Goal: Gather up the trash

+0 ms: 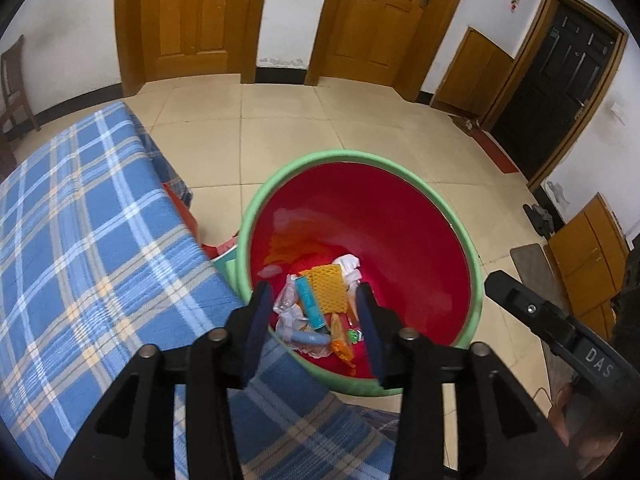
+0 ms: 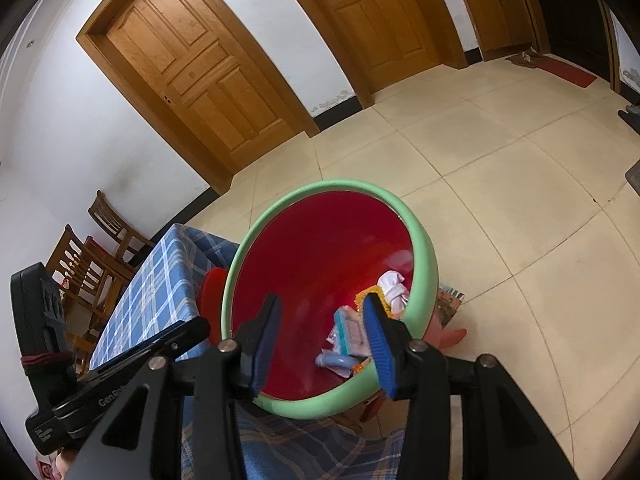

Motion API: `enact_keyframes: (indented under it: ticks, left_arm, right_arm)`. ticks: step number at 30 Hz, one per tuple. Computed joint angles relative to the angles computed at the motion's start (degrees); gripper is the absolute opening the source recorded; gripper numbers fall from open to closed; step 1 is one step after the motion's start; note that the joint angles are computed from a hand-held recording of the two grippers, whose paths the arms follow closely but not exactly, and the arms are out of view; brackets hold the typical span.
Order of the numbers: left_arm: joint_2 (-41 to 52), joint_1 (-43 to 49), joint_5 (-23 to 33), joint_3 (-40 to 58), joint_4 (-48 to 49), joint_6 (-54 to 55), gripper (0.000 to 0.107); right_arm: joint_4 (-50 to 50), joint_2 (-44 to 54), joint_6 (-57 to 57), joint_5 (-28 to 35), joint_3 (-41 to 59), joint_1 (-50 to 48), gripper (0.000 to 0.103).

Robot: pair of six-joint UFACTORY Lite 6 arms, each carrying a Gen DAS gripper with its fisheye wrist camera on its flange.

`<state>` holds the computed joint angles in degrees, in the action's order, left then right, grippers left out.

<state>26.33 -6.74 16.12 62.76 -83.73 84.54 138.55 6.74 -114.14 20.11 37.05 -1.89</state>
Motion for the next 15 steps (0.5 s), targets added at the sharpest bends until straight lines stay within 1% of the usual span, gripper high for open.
enact_keyframes:
  ticks: [1, 2, 4, 5, 6, 9, 10, 12, 15]
  left_arm:
    - [-0.94, 0.08, -0.94, -1.09, -2.18, 1.85, 0.053]
    - [-1.49, 0.28, -1.5, -1.77, -3.67, 3.22, 0.06]
    - [-2.87, 0.82, -3.24, -3.4, -7.99, 7.21, 0.068]
    - [-3.76, 1.14, -3.89, -4.38, -10.1, 9.07, 0.07]
    - [-4.41, 1.74, -4.09, -5.14, -11.25, 10.22, 0.071]
    - [-6.89, 3.42, -4.1, -7.51, -12.59, 11.08, 0.073]
    - [-7.85, 4.01, -4.34, -8.34, -12.44, 10.75, 0.073]
    - [-9.63, 5.52, -4.4, -9.64, -10.72, 8.98, 0.074]
    - [-12.99, 7.32, -4.88, -11.85, -9.36, 7.43, 0.074]
  right_arm:
    - [-0.52, -0.22, 0.23, 0.32, -0.31, -0.13, 0.053]
    - [-1.21, -0.28, 0.62, 0.39, -0.31, -0.01, 0.057]
    - [-1.89, -0.55, 1.05, 0.11, -0.34, 0.66, 0.06]
    - [-2.17, -0.64, 1.37, -0.18, -0.24, 1.08, 0.063]
    - [-3.25, -0.67, 2.44, -0.63, -0.01, 1.4, 0.067]
    - [-3.2, -1.61, 2.59, -1.21, -0.2, 2.73, 0.068]
    - [-2.23, -2.21, 1.68, -1.75, -0.35, 3.42, 0.069]
    - [-0.47, -3.37, 0.31, -2.75, -0.66, 4.69, 0.075]
    - [2.88, -5.11, -2.49, -4.24, -1.07, 6.66, 0.077]
